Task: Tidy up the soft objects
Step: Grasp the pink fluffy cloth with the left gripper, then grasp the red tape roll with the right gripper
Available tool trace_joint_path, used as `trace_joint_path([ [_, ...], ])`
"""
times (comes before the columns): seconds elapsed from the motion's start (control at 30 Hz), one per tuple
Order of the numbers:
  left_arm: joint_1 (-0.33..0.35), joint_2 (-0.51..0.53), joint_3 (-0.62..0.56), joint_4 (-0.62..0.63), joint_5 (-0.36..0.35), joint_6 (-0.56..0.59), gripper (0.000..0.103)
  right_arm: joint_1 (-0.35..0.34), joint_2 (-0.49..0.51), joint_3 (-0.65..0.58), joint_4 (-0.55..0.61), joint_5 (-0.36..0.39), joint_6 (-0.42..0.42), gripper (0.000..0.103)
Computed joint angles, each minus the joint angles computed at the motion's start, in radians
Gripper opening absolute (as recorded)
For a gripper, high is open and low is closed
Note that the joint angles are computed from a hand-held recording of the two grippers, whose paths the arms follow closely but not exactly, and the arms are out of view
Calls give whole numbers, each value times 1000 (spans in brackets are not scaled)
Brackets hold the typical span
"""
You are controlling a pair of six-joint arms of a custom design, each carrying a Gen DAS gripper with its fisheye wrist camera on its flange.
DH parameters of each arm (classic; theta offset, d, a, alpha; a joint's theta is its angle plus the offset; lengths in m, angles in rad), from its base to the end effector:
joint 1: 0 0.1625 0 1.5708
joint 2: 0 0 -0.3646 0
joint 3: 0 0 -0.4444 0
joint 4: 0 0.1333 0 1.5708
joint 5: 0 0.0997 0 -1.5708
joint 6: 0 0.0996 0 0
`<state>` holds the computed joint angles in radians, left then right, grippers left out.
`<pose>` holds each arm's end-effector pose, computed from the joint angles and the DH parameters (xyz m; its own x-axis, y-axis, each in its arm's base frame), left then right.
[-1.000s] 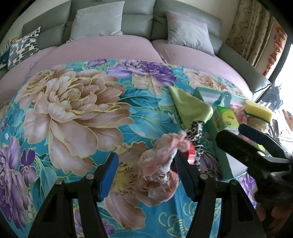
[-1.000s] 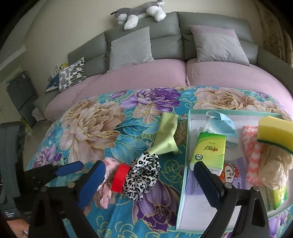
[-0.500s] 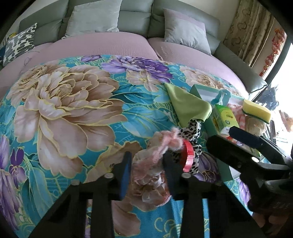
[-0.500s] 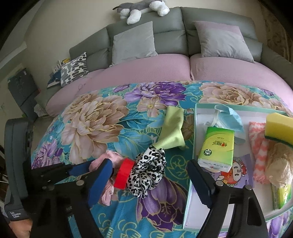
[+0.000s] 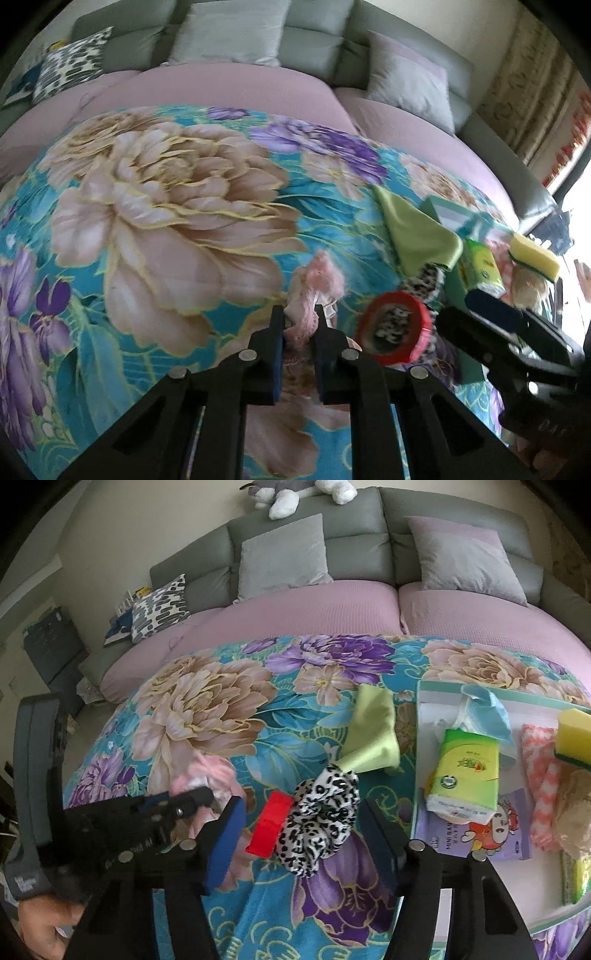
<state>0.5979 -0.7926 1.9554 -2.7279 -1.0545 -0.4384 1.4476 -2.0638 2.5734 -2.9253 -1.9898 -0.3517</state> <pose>-0.3366 -0.4500 -0.0729 -0.7920 0.4133 -0.4494 0.5415 0.8155 -0.2044 0.0491 -0.3584 0.2811 -0.8441 0.1619 0.5112 -0.2228 0.7612 -0.6091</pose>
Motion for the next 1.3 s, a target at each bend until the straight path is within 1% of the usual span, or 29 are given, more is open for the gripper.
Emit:
trace_joint_path([
  [0.13,8,-5,1,13,16,-20,14,12,28,-7,9,-7,-7,57],
  [0.23,13,-7,2,15,18,-21,14,18,47,-11,13,-7,-13,51],
  [0.3,14,-9,4,12,19,-20,14,22,61,-13,9,-12,-15,45],
  [0.47,17,-12,7,16,19,-26,14,28,100,-24,-1,-34,-5,43],
  [0.53,18,-12,7,17,19,-30,14,28,107,-24,-10,-36,-5,38],
  [0.7,23,-8,4,20,8,-29,14,38,143,-34,-31,-57,-4,38],
  [0.77,26,-6,2,26,3,-31,14,41,164,-39,-42,-69,-7,34],
  [0.83,29,-5,-1,31,2,-35,14,41,177,-40,-58,-74,-7,33],
  [1.03,38,5,-10,51,-1,-48,14,35,193,-43,-73,-74,-16,30],
  [1.13,43,11,-15,57,-1,-54,14,36,180,-38,-79,-70,-17,26],
  [1.3,46,10,-13,57,3,-61,14,40,158,-33,-86,-57,-25,25],
])
